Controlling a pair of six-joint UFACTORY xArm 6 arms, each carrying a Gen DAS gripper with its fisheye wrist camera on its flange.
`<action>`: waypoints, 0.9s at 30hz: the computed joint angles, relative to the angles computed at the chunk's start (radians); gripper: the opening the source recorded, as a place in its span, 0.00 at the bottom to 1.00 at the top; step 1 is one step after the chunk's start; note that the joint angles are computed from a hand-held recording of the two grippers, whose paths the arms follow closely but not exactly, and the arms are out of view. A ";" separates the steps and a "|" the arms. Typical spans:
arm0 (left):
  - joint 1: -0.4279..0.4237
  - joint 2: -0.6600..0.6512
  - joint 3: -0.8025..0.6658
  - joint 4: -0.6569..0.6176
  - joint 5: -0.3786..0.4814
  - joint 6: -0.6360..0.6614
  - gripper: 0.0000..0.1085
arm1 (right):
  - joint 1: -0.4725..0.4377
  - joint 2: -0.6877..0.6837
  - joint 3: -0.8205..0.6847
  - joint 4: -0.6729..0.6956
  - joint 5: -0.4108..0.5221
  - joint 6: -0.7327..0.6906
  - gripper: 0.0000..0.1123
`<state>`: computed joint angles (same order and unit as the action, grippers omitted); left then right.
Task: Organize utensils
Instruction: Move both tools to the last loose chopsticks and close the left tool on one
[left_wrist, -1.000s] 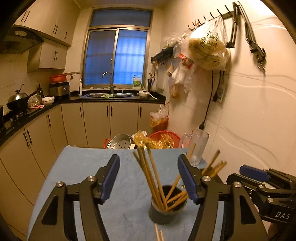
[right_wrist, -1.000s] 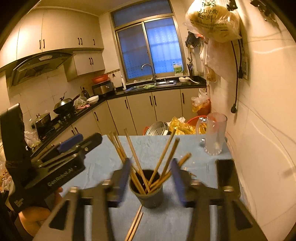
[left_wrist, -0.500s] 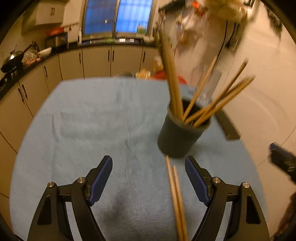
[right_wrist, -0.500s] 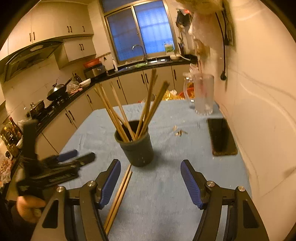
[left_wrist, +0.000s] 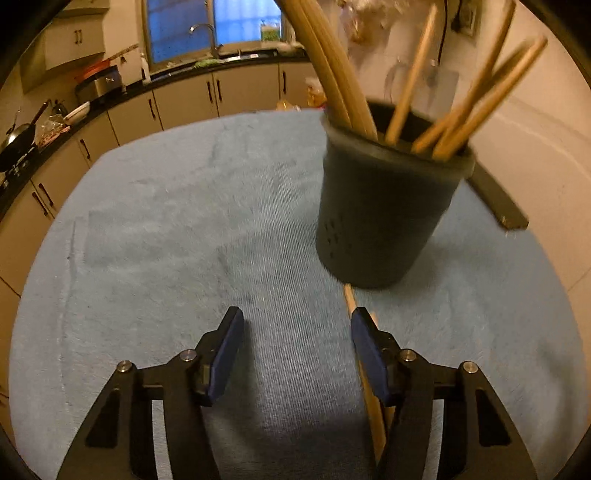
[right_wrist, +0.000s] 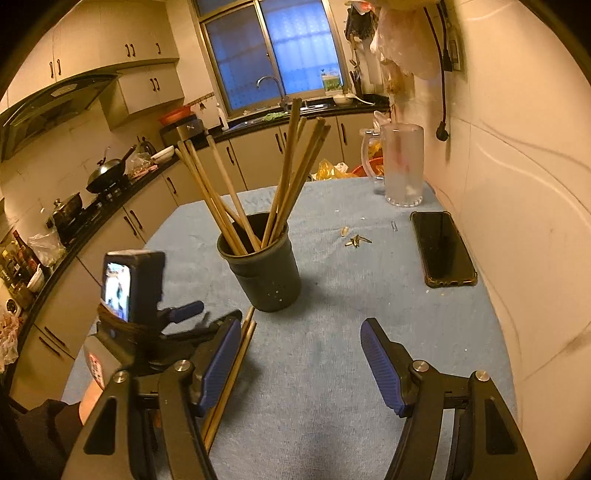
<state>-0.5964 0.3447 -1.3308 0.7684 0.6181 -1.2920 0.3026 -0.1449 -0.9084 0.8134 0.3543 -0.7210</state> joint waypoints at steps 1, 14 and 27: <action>0.002 -0.006 0.009 -0.004 -0.012 -0.007 0.57 | -0.001 0.002 -0.002 0.001 0.001 0.001 0.63; -0.026 0.022 -0.047 -0.085 0.052 0.132 0.49 | 0.004 0.012 -0.013 -0.015 0.000 0.020 0.63; 0.059 -0.221 0.273 -0.203 -0.103 0.246 0.07 | 0.080 0.197 -0.139 -0.117 0.050 0.112 0.63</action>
